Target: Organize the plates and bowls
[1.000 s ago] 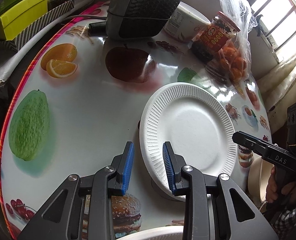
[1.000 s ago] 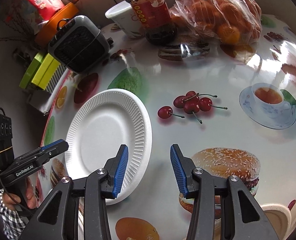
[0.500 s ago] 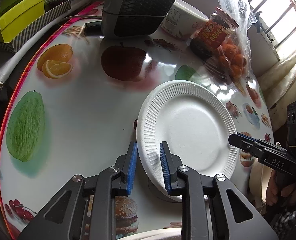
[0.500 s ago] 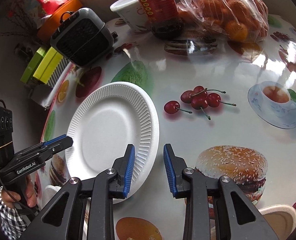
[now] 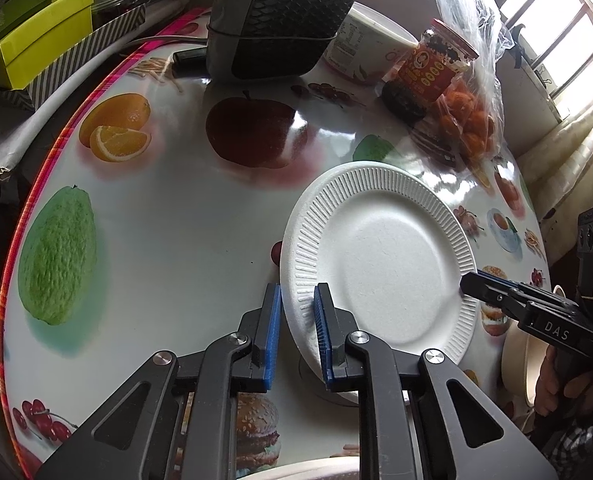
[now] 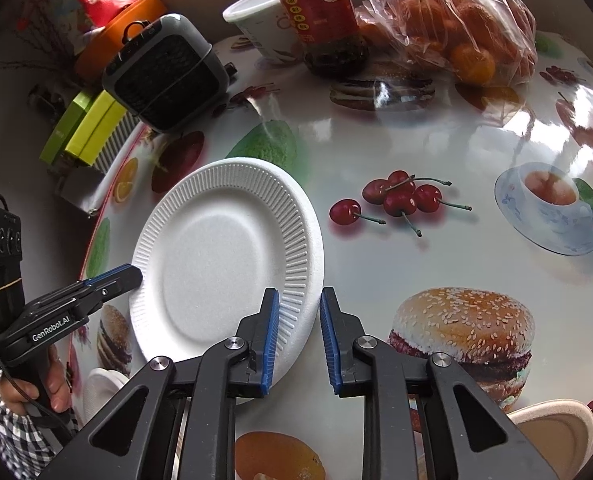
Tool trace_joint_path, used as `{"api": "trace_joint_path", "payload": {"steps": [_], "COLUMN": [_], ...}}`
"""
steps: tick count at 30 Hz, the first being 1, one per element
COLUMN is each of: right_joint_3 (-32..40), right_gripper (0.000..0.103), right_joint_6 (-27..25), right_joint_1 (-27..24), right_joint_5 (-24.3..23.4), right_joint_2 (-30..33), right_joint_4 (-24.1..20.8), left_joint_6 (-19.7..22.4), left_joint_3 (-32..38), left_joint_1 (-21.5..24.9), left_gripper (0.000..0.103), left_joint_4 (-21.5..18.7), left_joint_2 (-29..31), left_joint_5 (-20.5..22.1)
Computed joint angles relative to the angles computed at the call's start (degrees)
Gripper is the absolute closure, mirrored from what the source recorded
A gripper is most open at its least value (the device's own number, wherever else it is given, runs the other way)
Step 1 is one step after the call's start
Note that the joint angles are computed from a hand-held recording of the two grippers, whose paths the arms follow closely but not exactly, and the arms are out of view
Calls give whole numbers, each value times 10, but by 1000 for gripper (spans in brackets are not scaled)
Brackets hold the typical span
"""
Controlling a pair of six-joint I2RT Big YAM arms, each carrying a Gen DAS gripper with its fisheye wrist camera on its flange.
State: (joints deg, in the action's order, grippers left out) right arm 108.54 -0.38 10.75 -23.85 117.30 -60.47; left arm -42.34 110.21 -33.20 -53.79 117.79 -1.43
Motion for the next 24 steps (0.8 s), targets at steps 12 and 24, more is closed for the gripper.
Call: {"api": "trace_joint_path", "payload": {"steps": [12,24], "right_joint_3": [-50,-143], "right_gripper": [83,83], "right_joint_6": [-1,-6], "right_joint_1": [1,11], "right_joint_5": [-4,-9], "right_joint_2": [-49,-135], "right_joint_4": [25,58], "left_joint_6": [0,-5], "left_joint_3": [-36,-117], "left_joint_1": [-8,-28], "left_gripper": [86,86], "left_joint_4": [19,46], "left_joint_2": [-38,-114], "left_joint_5": [-11,-38]}}
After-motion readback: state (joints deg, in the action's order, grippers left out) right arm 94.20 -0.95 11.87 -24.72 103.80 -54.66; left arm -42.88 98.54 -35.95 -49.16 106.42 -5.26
